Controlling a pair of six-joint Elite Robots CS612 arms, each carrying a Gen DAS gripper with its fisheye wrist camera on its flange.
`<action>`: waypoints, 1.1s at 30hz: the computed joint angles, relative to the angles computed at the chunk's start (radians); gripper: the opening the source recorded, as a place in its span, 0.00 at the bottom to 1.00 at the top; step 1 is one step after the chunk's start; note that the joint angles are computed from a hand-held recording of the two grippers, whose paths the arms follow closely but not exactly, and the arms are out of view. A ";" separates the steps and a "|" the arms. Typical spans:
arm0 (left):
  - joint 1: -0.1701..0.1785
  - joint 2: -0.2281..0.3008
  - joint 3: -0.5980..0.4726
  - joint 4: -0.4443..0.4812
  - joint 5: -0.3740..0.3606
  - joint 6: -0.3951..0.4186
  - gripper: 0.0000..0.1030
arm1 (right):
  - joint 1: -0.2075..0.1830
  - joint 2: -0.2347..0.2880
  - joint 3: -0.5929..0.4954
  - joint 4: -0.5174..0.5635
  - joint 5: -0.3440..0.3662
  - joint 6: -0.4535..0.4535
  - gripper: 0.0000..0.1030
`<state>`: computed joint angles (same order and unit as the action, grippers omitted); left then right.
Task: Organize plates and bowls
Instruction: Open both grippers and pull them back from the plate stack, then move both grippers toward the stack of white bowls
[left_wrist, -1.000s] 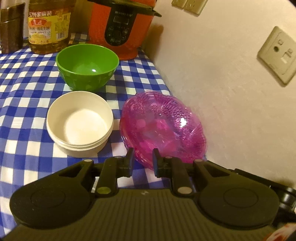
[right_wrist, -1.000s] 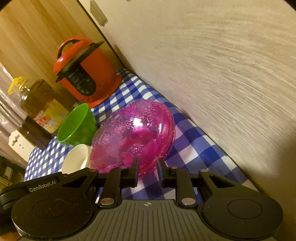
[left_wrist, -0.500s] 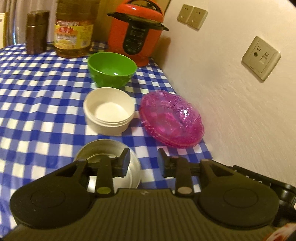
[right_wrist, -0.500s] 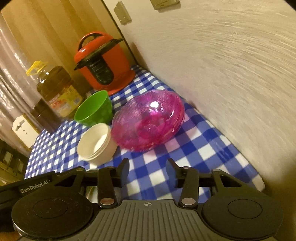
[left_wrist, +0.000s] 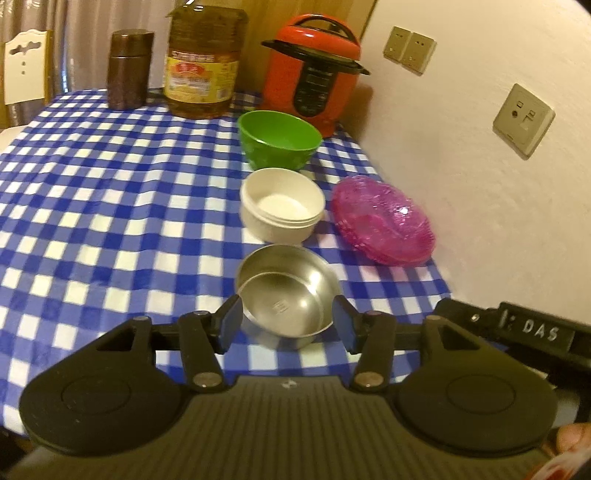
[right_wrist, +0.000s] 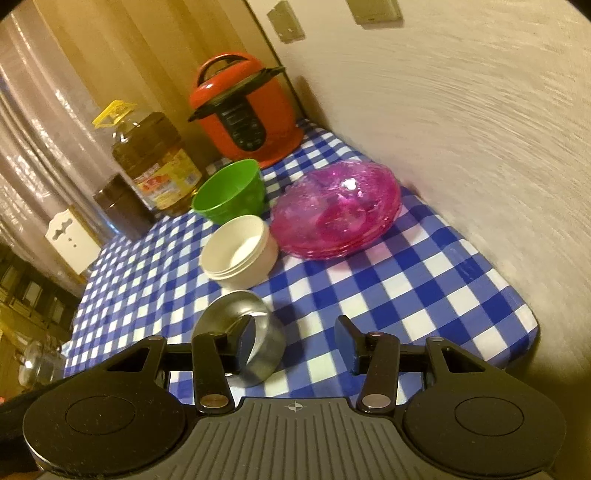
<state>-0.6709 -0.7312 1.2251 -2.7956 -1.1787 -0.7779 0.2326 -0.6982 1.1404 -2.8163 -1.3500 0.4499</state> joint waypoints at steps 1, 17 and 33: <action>-0.001 -0.006 0.011 0.000 0.005 -0.004 0.49 | 0.002 -0.002 0.002 0.000 0.002 -0.003 0.47; -0.013 -0.063 0.099 -0.037 0.044 -0.029 0.49 | 0.020 -0.028 0.019 -0.007 0.016 -0.040 0.47; -0.011 -0.061 0.095 -0.034 0.034 -0.031 0.49 | 0.017 -0.027 0.015 0.000 0.020 -0.034 0.47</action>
